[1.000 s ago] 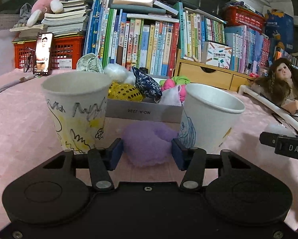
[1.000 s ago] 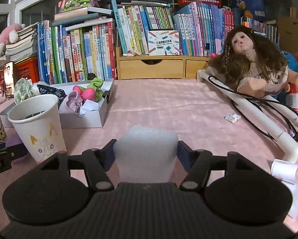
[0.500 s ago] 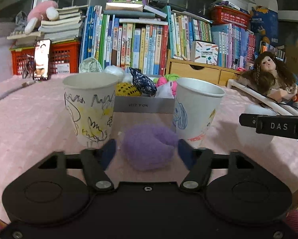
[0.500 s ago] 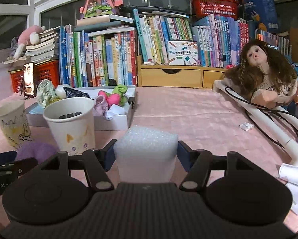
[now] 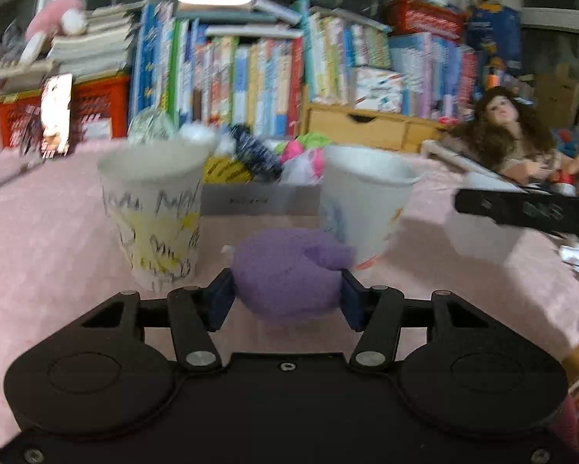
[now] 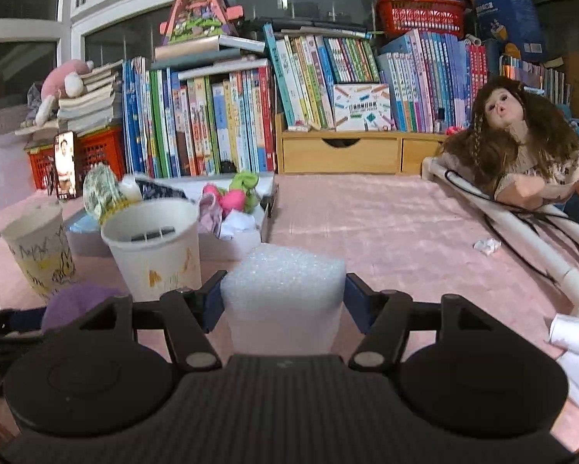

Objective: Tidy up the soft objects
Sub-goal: 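Close the left gripper on the purple fluffy pom-pom while the right gripper grasps the white foam block, then lift and carry the pom-pom and foam block over the white tray with both grippers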

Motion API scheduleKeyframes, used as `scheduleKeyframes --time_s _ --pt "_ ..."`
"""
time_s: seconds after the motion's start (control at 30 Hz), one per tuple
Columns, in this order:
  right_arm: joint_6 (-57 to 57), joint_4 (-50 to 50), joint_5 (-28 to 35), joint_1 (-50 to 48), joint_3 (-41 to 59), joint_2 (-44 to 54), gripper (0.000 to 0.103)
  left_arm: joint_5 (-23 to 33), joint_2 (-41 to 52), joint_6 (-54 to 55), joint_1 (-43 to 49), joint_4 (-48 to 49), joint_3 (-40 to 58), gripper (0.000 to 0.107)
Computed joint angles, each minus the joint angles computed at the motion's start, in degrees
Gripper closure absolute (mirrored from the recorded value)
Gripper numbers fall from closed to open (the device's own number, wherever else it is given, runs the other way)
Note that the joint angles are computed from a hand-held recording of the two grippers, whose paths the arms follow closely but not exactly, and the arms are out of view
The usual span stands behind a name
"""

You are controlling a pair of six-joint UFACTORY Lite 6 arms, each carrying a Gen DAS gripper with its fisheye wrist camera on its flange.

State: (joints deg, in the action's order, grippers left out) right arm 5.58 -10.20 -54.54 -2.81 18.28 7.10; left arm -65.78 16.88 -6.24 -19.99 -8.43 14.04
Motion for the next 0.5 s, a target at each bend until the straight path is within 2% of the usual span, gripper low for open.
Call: scheduleKeyframes --time_s 0.13,0.23,0.3,0.4,0.5 --pt "2.75 -3.22 3.56 -1.65 1.24 -4.69 0.036 5.44 -16.25 1.53 3.04 4.98 -6.97 0.053" --pt "5.81 -6.70 7.07 -2.81 3.87 -7.39 0.036 15.11 -30.85 -0.68 9.11 13.44 -9.22 0.053" --pt "8.55 -9.26 9.89 -3.10 6.79 -7.85 0.036 22.70 -37.70 -5.76 14.38 22.68 -7.38 0.053" --pt "15.49 -15.13 14.45 -3.27 12.70 -7.03 0.036 27.80 -40.37 -12.24 20.44 33.09 -2.10 0.053" --pt "21.24 -20.30 18.07 -2.34 19.15 -4.62 0.036 30.62 -36.50 -20.66 25.36 43.81 6.21 0.053"
